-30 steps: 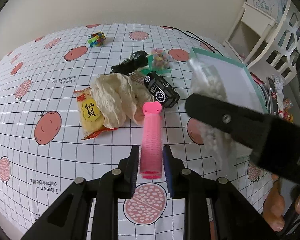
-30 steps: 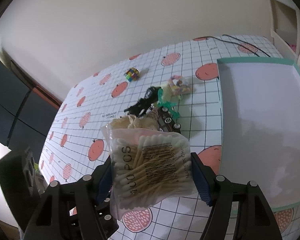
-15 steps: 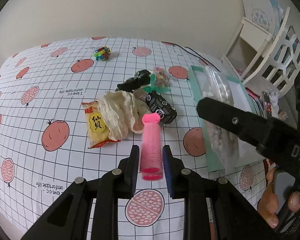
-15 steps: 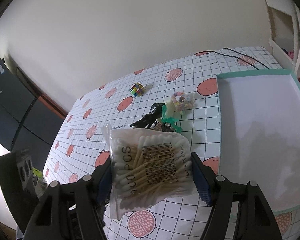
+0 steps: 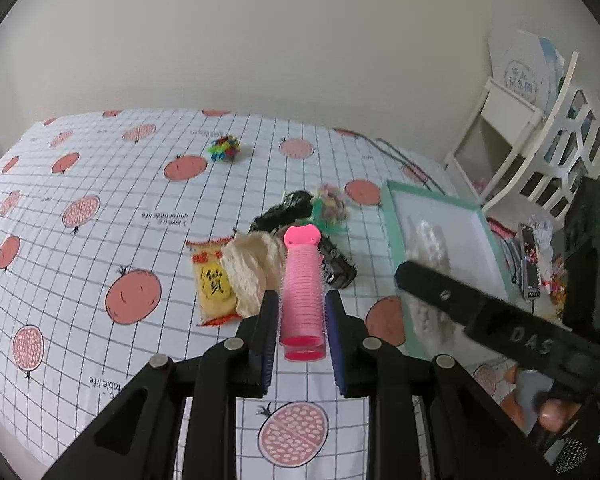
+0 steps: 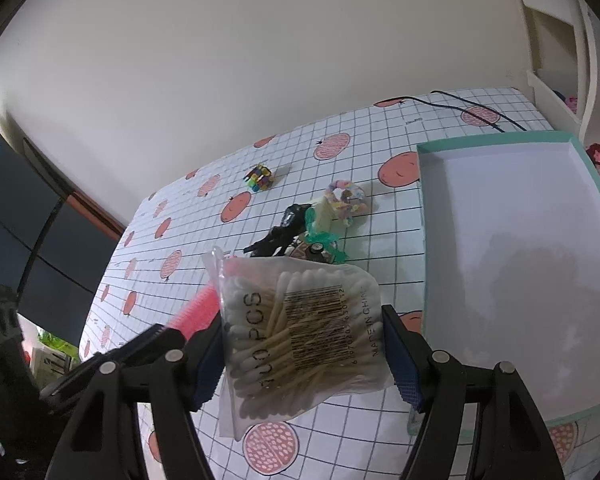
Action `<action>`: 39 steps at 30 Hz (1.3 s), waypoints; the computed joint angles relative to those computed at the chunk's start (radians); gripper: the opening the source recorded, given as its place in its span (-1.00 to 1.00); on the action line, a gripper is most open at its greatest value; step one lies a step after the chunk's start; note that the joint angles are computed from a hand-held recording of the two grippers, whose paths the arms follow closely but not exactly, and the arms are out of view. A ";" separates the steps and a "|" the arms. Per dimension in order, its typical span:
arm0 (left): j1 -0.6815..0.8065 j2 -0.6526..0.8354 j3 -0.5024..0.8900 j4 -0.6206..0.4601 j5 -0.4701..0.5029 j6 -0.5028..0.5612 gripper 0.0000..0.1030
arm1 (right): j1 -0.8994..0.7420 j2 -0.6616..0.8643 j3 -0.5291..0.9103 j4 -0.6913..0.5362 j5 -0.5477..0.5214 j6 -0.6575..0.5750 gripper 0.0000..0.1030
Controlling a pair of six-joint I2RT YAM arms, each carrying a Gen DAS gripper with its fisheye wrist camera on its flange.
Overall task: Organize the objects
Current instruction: 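Carry the swab bag and pink roller with both tools over the teal-rimmed box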
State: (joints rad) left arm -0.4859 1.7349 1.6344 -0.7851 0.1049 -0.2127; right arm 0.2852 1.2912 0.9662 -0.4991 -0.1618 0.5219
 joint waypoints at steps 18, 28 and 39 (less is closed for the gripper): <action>-0.194 0.139 0.174 0.116 -0.090 0.006 -0.53 | -0.298 -0.034 -0.071 0.002 0.125 -0.082 0.42; -0.260 0.374 0.418 0.100 -0.087 -0.005 -0.53 | -0.477 0.026 -0.088 0.056 0.133 -0.116 0.42; -0.305 0.644 0.747 -0.032 -0.093 0.012 -0.53 | -0.496 0.168 -0.035 0.123 0.173 -0.199 0.43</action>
State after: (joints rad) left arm -0.7913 2.3790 2.3811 -0.8172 0.0114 -0.2007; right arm -0.2105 1.4588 0.9315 -0.3763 0.0111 0.3228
